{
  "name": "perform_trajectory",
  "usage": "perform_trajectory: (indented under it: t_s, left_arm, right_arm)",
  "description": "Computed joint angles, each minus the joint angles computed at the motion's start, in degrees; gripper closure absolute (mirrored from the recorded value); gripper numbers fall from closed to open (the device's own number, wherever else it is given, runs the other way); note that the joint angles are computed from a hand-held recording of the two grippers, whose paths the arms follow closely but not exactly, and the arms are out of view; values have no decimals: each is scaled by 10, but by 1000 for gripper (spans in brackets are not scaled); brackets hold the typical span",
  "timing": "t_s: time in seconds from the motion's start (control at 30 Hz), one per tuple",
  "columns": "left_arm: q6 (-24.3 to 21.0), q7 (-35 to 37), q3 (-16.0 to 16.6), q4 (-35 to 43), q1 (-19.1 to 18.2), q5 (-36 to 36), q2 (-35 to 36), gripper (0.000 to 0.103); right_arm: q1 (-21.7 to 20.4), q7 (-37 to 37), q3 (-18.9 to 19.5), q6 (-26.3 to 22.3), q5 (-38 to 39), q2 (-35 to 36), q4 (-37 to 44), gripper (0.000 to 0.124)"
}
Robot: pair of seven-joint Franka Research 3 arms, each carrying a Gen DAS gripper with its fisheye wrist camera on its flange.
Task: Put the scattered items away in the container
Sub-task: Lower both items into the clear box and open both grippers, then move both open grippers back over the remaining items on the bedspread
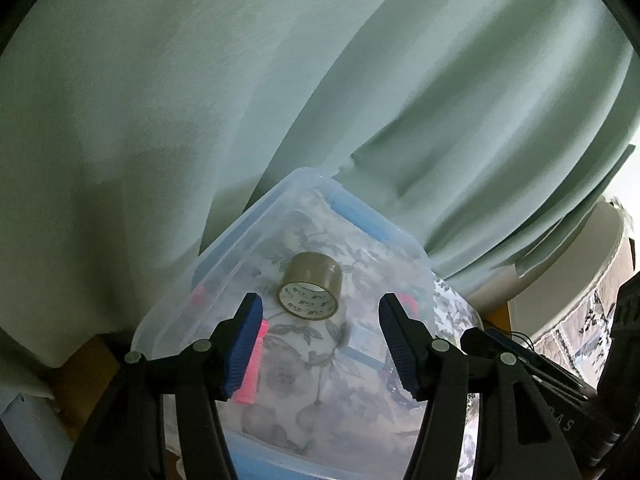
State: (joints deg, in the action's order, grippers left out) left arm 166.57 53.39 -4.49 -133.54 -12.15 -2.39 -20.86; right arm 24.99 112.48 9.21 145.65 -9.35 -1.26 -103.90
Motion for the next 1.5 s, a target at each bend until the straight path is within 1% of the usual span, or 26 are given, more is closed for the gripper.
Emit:
perform_trajectory:
  t_s: [0.27, 0.47, 0.63, 0.7, 0.8, 0.93, 1.0, 1.1, 1.2, 1.33, 1.43, 1.5]
  left_arm:
    - [-17, -29, -37, 11, 15, 50, -18, 41]
    - [-33, -51, -64, 29, 15, 97, -26, 41]
    - [-39, -54, -78, 43, -2, 124, -27, 41]
    - [-43, -52, -83, 49, -9, 132, -25, 36]
    - [-47, -51, -91, 63, -19, 142, -16, 35]
    - [-45, -24, -86, 79, -49, 133, 2, 34]
    - [-55, -4, -84, 96, -63, 125, 19, 34]
    - [-75, 16, -90, 123, -73, 117, 44, 34]
    - [-73, 14, -98, 139, -75, 111, 66, 34]
    - [-79, 0, -109, 145, -72, 123, 74, 34]
    - [-91, -9, -120, 155, -67, 151, 86, 34]
    - [-100, -7, -120, 160, -70, 154, 95, 34]
  right_arm:
    - [-16, 0, 2, 32, 17, -59, -62, 77]
    - [-40, 3, 8, 69, 41, -117, -122, 76]
    - [-69, 11, 16, 98, 59, -175, -177, 74]
    - [-81, 16, 20, 107, 66, -199, -199, 73]
    - [-97, 20, 23, 120, 79, -236, -233, 73]
    - [-125, 30, 32, 115, 88, -279, -268, 71]
    - [-140, 37, 36, 111, 89, -297, -283, 71]
    - [-158, 47, 37, 118, 94, -324, -306, 69]
    - [-178, 53, 36, 117, 97, -349, -324, 68]
    - [-213, 70, 37, 114, 97, -380, -346, 66]
    - [-228, 80, 30, 103, 105, -388, -358, 66]
    - [-231, 81, 23, 96, 111, -382, -362, 66]
